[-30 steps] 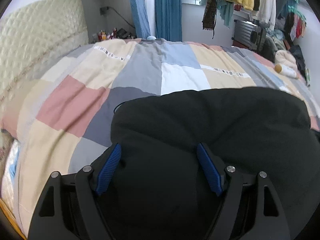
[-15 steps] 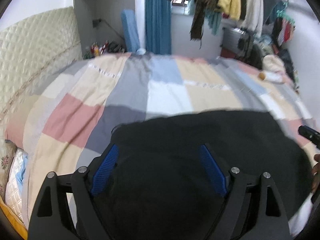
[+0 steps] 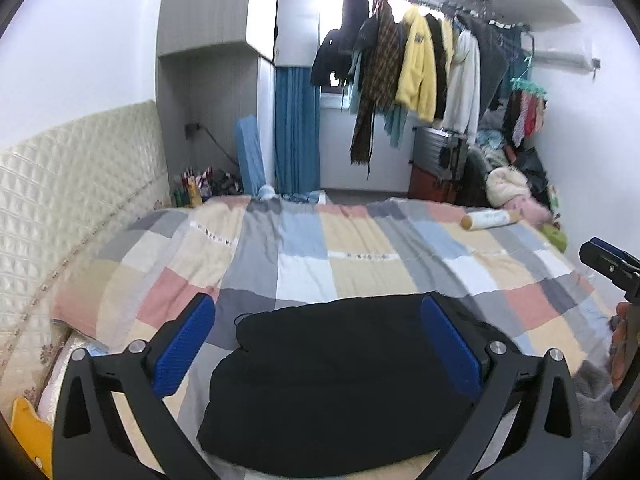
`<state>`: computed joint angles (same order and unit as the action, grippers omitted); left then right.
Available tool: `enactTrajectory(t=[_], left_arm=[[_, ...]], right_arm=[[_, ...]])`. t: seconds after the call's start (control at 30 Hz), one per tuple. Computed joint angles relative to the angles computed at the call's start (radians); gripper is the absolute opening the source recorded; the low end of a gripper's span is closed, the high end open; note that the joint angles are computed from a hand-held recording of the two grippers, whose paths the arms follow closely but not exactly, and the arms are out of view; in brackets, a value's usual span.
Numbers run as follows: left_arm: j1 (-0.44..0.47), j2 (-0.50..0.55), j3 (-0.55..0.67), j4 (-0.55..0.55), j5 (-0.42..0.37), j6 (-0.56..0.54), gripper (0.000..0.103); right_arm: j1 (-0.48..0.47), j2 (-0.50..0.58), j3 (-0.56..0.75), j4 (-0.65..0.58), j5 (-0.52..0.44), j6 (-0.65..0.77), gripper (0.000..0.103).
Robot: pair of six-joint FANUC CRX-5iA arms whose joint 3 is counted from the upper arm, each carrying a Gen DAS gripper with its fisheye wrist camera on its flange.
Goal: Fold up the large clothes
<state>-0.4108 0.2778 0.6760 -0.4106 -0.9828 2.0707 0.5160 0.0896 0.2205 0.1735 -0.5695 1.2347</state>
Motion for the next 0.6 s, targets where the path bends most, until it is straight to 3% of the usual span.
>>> enactTrajectory(t=[0.23, 0.6], left_arm=[[-0.104, -0.132, -0.079, -0.109, -0.025, 0.054, 0.103], [-0.225, -0.247, -0.25, -0.217, 0.051, 0.178, 0.103]], right_arm=[[0.074, -0.185, -0.178, 0.125, 0.091, -0.095, 0.103], [0.15, -0.368, -0.47, 0.302, 0.237, -0.281, 0.103]])
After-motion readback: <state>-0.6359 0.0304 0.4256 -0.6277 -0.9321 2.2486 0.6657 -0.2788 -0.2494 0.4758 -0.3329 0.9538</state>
